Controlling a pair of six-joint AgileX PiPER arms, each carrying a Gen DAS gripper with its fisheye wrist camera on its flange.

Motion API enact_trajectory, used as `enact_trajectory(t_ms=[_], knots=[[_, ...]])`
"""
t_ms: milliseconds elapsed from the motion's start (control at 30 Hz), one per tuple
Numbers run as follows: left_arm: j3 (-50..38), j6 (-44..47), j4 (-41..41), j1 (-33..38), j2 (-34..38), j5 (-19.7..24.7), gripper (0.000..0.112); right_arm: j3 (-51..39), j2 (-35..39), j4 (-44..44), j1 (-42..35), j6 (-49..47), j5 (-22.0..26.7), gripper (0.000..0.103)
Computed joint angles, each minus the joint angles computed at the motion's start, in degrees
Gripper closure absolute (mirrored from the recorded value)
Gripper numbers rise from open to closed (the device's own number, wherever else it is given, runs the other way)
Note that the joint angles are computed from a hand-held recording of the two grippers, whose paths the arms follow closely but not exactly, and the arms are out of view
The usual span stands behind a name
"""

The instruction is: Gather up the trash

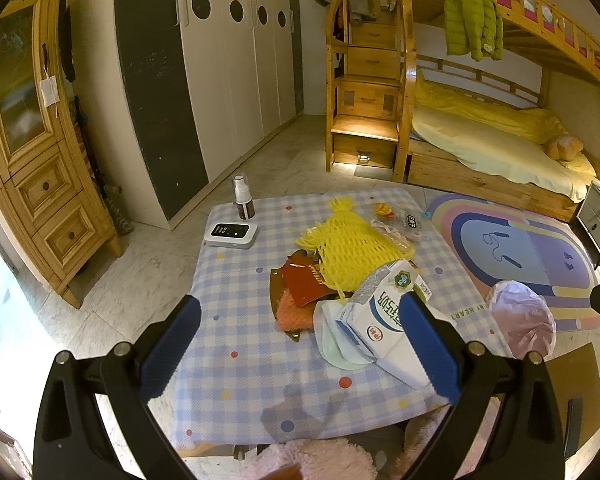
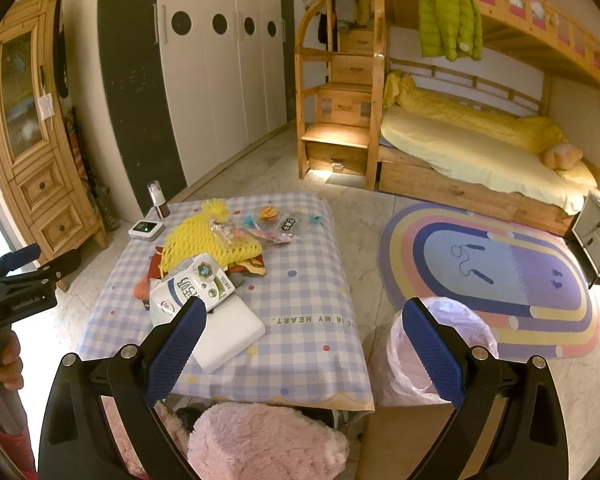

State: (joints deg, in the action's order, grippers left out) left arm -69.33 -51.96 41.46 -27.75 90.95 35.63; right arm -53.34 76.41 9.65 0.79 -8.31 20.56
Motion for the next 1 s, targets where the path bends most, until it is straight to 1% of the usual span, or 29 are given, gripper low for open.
enact_trajectory(t_ms=[67, 100, 133, 333, 400, 500, 667, 1000], knots=[[0.0, 0.8, 0.1, 0.2, 0.1, -0.7, 0.016, 0.2, -0.1, 0.3, 0.0, -0.2, 0.0, 0.006], [2.4, -1.0, -0.2, -0.2, -2.5, 0.8, 0.016, 0.4, 0.0, -0.4, 0.2, 0.6, -0.4, 0.006], [3.3, -0.8, 0.4, -0.2, -3.0, 0.1, 0.016, 0.7, -0.2, -1.2, 0.4, 1.4, -0.5, 0.006], [3.5, -1.1, 0.5, -0.2, -3.1, -0.1, 0.016, 0.7, -0.1, 1.1, -0.1, -1.1, -0.5, 0.006], [3.6, -1.0, 0.3, -0.1, -3.1, -0.2, 0.016, 0.6, 0.1, -0.4, 0.4, 0.7, -0.6, 0.006], [3.3, -1.6, 0.7, -0.5, -3.0, 0.4, 0.016, 0.5, 0.2, -0.2, 0.3, 0.6, -0.4, 0.006], [3.7, -2.8, 1.7, -0.8, -2.7, 0.1, 0.016, 0.3, 0.2, -0.2, 0.2, 0.5, -0.3, 0.006], [3.7, -2.3, 1.3, -0.4, -2.8, 0.0, 0.016, 0.4, 0.2, 0.6, 0.1, -0.2, -0.2, 0.006]])
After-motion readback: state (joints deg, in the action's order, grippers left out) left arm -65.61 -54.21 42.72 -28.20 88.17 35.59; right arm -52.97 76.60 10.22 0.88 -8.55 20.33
